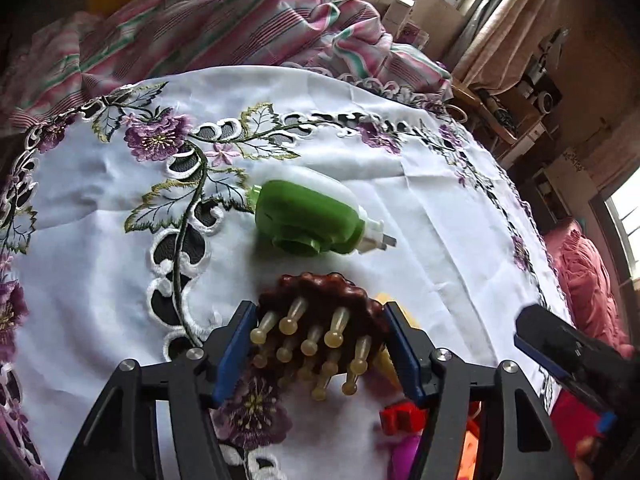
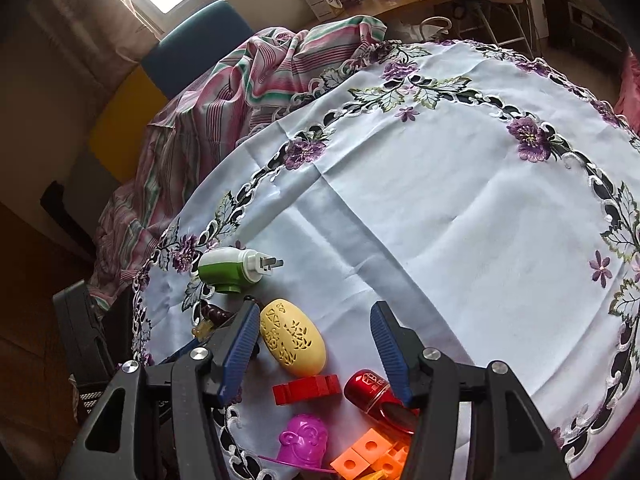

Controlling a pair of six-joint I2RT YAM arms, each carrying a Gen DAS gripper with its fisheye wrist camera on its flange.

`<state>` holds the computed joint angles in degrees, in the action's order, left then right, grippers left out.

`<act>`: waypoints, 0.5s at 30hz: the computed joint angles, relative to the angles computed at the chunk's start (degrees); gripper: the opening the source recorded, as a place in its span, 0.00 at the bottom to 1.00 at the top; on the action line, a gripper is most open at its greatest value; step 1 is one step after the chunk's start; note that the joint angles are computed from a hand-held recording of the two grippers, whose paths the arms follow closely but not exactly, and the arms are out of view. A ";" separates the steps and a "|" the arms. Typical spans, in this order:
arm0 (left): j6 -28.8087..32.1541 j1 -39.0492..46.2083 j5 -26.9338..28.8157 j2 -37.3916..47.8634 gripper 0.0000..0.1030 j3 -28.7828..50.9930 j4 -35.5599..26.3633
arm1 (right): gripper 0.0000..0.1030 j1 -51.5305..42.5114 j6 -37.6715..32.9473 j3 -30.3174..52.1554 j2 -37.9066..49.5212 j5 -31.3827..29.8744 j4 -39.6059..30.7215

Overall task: Organize rigid objects
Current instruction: 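Grasp the brown spiky brush with the left gripper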

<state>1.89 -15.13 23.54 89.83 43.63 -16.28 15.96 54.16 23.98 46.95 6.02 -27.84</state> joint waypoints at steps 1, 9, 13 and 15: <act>0.83 0.69 0.42 -1.50 0.62 -0.99 -0.72 | 0.57 0.13 -0.01 0.03 0.22 0.01 0.02; 10.58 12.31 3.46 -17.69 0.62 -8.51 -11.65 | 0.57 2.91 -0.94 0.93 3.63 0.25 0.40; 20.43 22.21 6.95 -26.74 0.62 -10.17 -21.73 | 0.57 7.59 -2.84 3.07 9.09 1.14 1.31; 26.32 27.77 9.21 -29.68 0.62 -10.05 -26.94 | 0.57 10.40 -5.18 5.35 12.82 2.31 1.64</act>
